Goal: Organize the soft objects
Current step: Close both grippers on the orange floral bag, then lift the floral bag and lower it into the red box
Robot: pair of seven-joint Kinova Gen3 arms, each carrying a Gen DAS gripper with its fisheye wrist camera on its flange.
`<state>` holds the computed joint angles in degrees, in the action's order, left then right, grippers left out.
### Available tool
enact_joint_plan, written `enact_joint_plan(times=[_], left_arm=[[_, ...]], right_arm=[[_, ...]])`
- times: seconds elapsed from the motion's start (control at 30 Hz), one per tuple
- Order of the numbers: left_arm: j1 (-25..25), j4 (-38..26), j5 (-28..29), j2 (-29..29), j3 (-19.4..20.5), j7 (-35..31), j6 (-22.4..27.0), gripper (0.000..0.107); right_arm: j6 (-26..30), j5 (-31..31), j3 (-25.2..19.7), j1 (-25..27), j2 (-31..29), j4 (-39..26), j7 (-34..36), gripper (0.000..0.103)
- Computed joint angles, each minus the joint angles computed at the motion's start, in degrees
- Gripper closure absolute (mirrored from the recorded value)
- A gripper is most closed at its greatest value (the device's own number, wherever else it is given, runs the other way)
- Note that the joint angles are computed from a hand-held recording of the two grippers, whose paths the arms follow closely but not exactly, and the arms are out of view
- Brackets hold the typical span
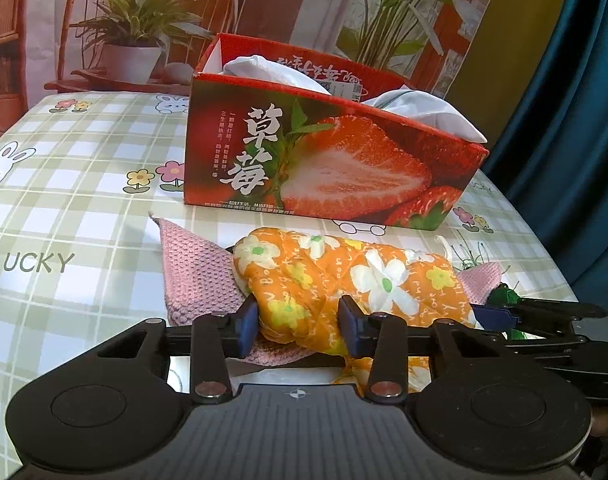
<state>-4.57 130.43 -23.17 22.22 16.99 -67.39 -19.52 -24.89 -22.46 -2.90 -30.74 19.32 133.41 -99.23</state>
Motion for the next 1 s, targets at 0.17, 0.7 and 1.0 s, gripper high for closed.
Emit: enact_joint_plan(times=[0.17,0.7,1.0], left_arm=[[-0.72,0.63,-0.68,-0.14,-0.11,0.40,-1.74,0.080],[0.32,3.08,-4.10,-0.95,-2.98,1.84,-8.86,0.087],[-0.35,3.89,-6.62,-0.99,-3.78,3.64,-11.93,0.087]], right_arm=[[-0.86,-0.26,-0.17,0.11,-0.22,0.49,-0.41,0.069],[-5.56,-2.66,-0.69,-0.65,-0.91,2.40,1.67,0.083],[-8.11,-3.25,-1.16,-0.60,-1.42,3.21,2.48,0.085]])
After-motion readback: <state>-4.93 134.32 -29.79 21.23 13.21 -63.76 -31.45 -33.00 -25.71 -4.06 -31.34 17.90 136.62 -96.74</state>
